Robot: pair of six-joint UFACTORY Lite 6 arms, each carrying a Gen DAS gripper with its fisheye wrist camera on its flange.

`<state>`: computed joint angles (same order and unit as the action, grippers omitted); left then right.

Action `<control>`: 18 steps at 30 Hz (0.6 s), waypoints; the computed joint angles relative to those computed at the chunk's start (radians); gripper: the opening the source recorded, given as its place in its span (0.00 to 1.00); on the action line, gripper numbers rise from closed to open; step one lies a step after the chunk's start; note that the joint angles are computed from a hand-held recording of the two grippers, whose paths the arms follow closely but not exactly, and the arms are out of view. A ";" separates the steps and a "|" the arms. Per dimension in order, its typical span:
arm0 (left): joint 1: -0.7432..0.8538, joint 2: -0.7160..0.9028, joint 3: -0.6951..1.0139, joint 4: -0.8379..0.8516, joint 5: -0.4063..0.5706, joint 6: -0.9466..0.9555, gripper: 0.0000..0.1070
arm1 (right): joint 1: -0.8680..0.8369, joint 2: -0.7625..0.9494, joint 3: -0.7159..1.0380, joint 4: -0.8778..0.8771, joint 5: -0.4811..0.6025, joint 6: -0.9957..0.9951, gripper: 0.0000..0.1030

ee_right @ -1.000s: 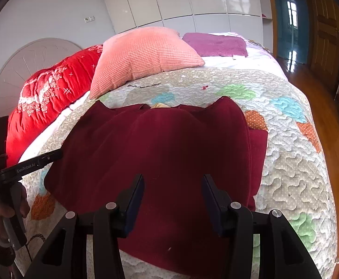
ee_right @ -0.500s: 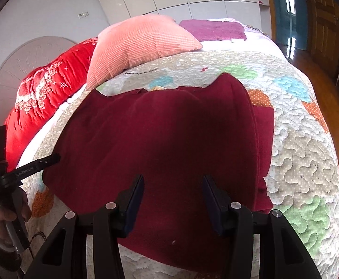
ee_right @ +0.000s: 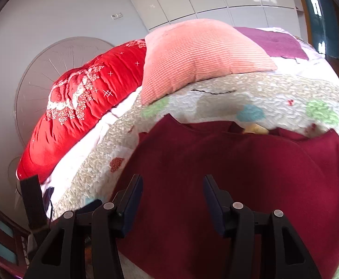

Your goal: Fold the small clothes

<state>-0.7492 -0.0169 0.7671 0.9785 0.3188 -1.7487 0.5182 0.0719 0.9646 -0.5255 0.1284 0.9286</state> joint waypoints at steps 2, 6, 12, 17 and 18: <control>0.013 -0.002 0.000 0.015 -0.008 0.009 0.68 | 0.011 0.150 0.163 0.056 0.013 -0.038 0.50; 0.052 0.005 0.004 0.024 -0.045 0.044 0.68 | -0.010 0.446 0.501 0.413 0.097 -0.339 0.51; 0.076 0.018 0.009 0.088 -0.099 0.016 0.68 | -0.019 0.761 0.884 0.415 0.295 -0.349 0.48; 0.117 0.030 0.000 0.028 -0.172 0.065 0.68 | -0.020 0.734 0.834 0.300 0.241 -0.262 0.08; 0.121 0.027 -0.003 0.033 -0.176 0.060 0.68 | -0.014 0.719 0.823 0.278 0.231 -0.248 0.07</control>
